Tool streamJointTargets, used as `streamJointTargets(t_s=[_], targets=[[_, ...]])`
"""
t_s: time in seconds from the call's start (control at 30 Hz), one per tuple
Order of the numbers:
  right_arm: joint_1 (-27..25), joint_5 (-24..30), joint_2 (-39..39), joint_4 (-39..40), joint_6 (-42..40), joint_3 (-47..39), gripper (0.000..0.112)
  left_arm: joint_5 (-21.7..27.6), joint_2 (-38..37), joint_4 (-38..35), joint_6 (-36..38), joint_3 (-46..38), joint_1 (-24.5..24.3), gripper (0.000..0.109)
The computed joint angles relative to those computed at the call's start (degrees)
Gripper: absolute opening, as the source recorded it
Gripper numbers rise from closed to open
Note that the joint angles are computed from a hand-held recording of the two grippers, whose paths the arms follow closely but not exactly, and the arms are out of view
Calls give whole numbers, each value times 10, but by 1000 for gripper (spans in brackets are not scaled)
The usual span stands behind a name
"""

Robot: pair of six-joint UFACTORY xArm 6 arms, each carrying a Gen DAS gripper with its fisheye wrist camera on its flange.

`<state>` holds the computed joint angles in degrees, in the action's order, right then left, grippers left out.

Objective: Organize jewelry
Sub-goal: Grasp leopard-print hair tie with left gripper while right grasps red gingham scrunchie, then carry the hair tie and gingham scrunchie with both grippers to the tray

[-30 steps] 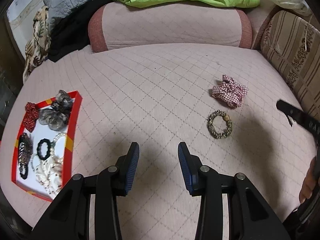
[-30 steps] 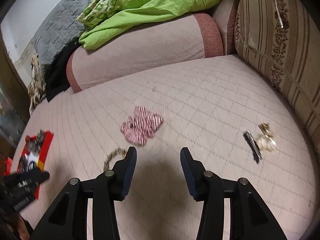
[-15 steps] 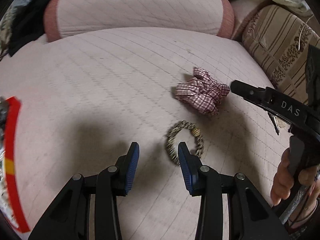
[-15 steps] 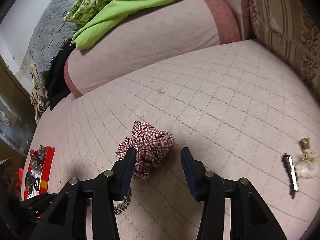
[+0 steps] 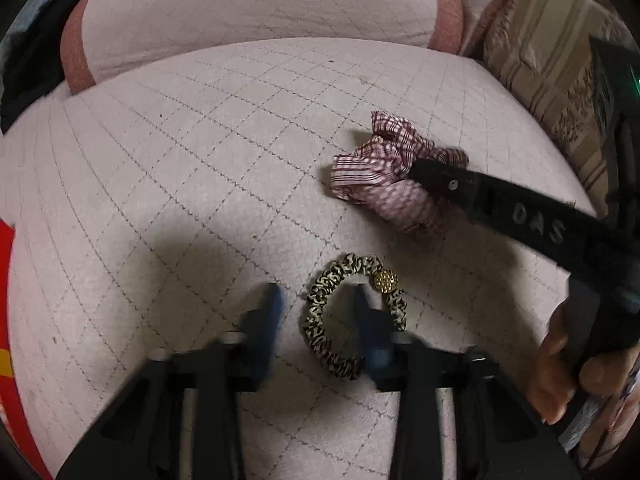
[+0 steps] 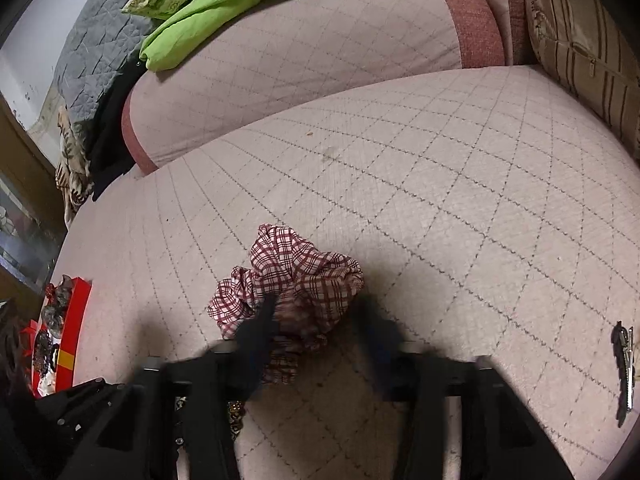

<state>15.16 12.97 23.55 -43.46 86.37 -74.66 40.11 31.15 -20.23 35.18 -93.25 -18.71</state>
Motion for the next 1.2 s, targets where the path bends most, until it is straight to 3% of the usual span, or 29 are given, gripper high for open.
streamJointTargets(t_s=[0.1,0.43,0.63,0.97,1.2], targets=[[-3,-21,-4,13,-10,9,10,46,-3,-17,20,-17,8,4],[11,11,-42,-98,89,14,9,27,-101,-72,84,60,43,4],[32,22,-65,-114,110,28,9,4,-159,-108,123,113,76,4],[133,114,-119,-159,176,49,9,-2,-239,-152,152,181,145,4],[216,163,-116,-117,166,38,9,-16,-282,-178,174,216,184,4]])
